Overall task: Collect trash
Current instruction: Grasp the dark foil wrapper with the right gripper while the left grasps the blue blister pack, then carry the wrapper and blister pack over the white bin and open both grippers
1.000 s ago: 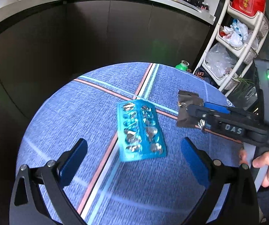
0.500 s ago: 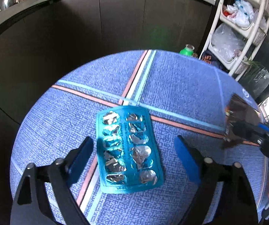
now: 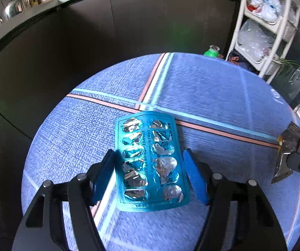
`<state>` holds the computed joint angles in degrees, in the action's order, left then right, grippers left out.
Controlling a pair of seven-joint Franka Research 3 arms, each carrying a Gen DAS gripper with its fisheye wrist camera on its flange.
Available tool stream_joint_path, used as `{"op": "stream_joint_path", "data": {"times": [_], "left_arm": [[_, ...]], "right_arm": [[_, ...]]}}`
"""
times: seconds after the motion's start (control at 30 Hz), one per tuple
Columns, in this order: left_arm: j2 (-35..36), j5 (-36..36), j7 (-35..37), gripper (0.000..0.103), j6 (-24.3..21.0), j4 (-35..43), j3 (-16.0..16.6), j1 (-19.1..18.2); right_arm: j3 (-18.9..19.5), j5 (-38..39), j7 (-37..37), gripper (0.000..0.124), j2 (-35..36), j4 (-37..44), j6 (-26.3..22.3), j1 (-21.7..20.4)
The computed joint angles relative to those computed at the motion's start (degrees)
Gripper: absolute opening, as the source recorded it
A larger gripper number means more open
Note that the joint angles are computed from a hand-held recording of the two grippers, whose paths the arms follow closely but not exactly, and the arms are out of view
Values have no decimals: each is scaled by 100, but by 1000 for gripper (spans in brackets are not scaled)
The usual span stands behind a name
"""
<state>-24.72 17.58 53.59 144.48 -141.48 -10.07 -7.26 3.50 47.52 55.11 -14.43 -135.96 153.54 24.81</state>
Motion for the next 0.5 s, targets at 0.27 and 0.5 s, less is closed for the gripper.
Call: {"op": "stream_joint_path", "data": {"times": [0.27, 0.5], "left_arm": [[-959, -334, 51, 67, -126, -115, -116, -514], [-1306, -752, 16, 67, -236, 216, -262, -1066]], "right_arm": [[-195, 4, 109, 13, -1159, -773, -118, -88], [-446, -244, 366, 13, -2381, -1487, -322, -245]]}}
